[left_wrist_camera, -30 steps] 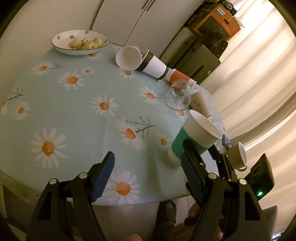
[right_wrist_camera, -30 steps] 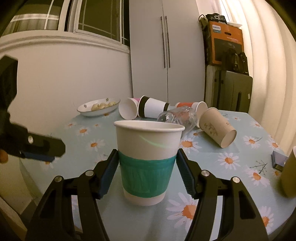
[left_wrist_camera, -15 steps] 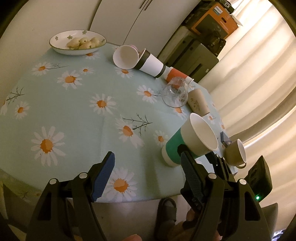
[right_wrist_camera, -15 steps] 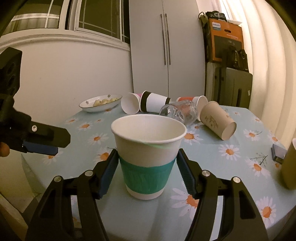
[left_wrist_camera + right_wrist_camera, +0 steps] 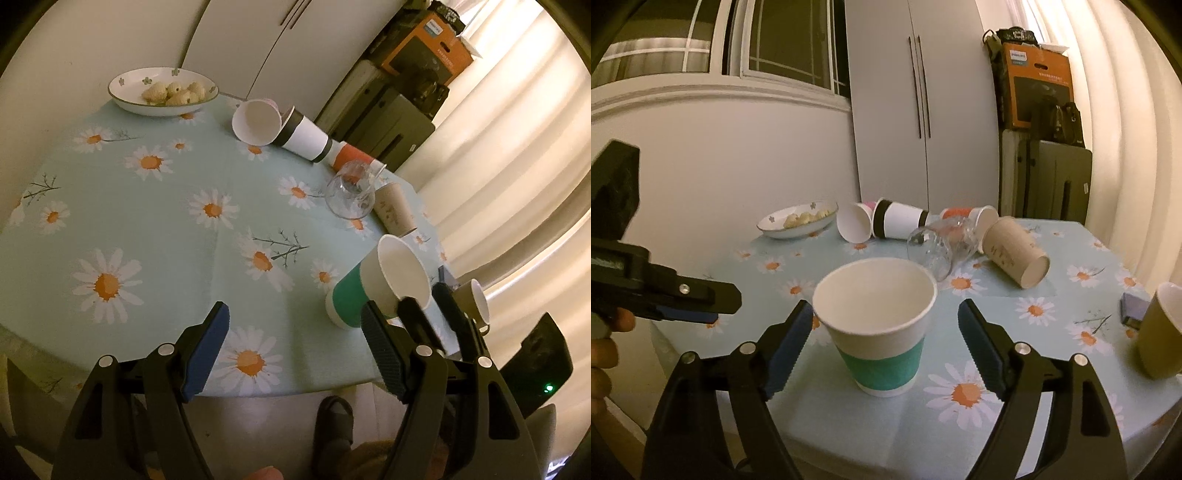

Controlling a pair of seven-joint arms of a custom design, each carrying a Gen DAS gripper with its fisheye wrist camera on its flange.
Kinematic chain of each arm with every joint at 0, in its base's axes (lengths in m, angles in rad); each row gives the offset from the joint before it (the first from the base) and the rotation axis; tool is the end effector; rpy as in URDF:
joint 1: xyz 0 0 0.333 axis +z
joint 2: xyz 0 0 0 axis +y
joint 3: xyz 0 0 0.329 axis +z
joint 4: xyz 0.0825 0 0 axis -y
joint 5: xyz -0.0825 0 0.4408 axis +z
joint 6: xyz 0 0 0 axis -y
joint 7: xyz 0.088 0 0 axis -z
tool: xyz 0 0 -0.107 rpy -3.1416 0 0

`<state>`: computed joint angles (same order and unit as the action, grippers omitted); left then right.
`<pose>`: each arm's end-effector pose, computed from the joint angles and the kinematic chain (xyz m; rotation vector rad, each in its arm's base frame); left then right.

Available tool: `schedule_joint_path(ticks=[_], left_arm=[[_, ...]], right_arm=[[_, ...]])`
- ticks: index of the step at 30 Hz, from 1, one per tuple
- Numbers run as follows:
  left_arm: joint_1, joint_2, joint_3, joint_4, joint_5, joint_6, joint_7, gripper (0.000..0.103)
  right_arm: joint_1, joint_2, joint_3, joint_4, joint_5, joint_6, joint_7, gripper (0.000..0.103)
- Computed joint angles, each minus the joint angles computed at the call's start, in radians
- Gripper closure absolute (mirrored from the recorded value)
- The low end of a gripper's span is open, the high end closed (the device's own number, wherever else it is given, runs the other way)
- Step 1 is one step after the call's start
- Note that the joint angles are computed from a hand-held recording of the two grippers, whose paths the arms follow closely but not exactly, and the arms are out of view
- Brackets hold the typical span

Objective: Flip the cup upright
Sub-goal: 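Withdraw the right tool away from the upright cup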

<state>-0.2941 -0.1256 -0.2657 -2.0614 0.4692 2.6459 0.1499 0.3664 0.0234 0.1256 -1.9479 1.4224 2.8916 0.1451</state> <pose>0.5143 -0.3438 0.5598 -2.3351 1.3590 -1.0678 0.5981 0.2539 0.5231 -1.8140 0.8931 -0.4461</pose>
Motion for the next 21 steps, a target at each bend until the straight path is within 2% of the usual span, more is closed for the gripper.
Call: schedule_joint_path(ticks=[10,15,21], left_arm=[[0.010,-0.043,-0.015,-0.043,0.078,0.043,-0.075,0.031],[0.004,-0.062,-0.025,-0.058,0.107,0.060,-0.074,0.031],[-0.003,-0.085,-0.060,-0.057,0.196,0.041,-0.087,0.031]], right_arm=[[0.008,-0.148,-0.039,-0.106,0.047,-0.057,-0.015,0.017],[0.006,-0.226,-0.070,-0.157,-0.053,-0.117,0.061,0.017],[-0.023,-0.282,-0.107,-0.176,-0.245,-0.241,0.232,0.015]])
